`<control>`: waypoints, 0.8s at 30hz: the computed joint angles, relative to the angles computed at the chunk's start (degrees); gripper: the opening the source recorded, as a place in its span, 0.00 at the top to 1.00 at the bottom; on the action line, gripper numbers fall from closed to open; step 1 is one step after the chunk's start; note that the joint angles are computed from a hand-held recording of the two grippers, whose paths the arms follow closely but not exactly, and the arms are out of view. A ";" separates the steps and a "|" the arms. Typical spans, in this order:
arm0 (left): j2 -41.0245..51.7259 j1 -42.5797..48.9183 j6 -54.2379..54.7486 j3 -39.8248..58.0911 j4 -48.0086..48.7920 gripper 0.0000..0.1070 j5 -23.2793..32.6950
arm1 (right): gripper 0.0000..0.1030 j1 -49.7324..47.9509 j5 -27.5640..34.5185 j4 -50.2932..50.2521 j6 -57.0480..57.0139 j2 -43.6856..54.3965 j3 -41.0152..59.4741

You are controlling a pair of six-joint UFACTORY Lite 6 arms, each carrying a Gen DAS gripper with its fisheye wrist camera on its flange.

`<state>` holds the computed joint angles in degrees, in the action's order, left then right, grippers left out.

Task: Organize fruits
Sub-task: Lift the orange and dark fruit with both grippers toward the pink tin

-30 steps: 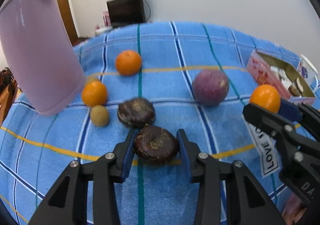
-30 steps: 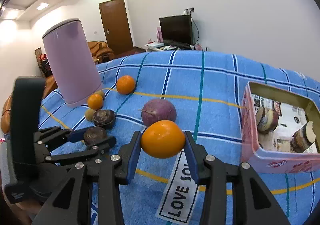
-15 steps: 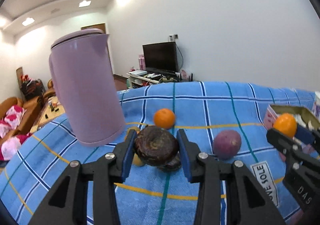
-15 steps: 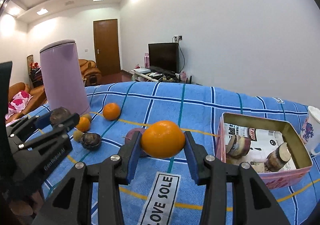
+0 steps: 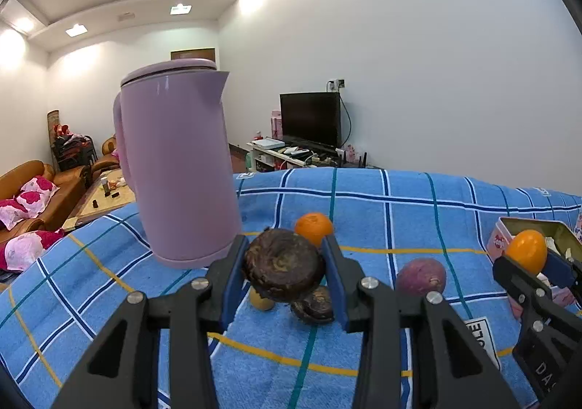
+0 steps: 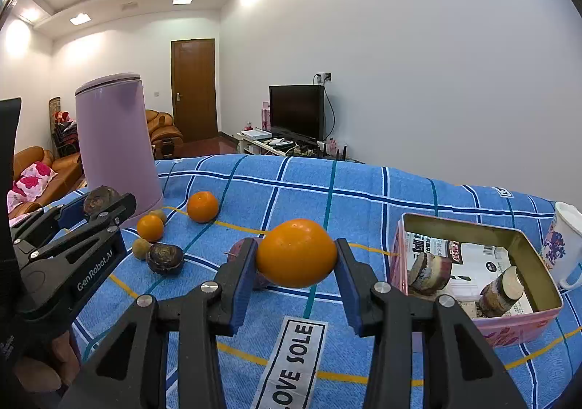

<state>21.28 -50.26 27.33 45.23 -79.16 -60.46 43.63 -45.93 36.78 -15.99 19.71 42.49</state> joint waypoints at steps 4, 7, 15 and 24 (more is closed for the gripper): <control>-0.11 0.10 -0.57 -0.32 0.52 0.60 0.00 | 0.57 -0.07 0.39 0.45 -0.56 -0.08 0.17; 0.41 -0.05 -0.96 -0.13 1.01 0.60 -0.24 | 0.57 -0.16 0.64 0.30 -0.49 -0.19 0.16; 1.26 -1.28 -0.56 0.80 0.51 0.60 -1.21 | 0.57 -0.49 1.14 0.13 -0.07 -0.30 -0.01; 1.57 -1.90 -0.60 1.91 -0.21 0.60 0.58 | 0.57 -2.54 2.33 -1.94 1.49 -2.75 -2.04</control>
<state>22.84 -52.16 26.73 47.14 -79.38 -59.87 41.10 -43.60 34.84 -14.50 16.96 40.45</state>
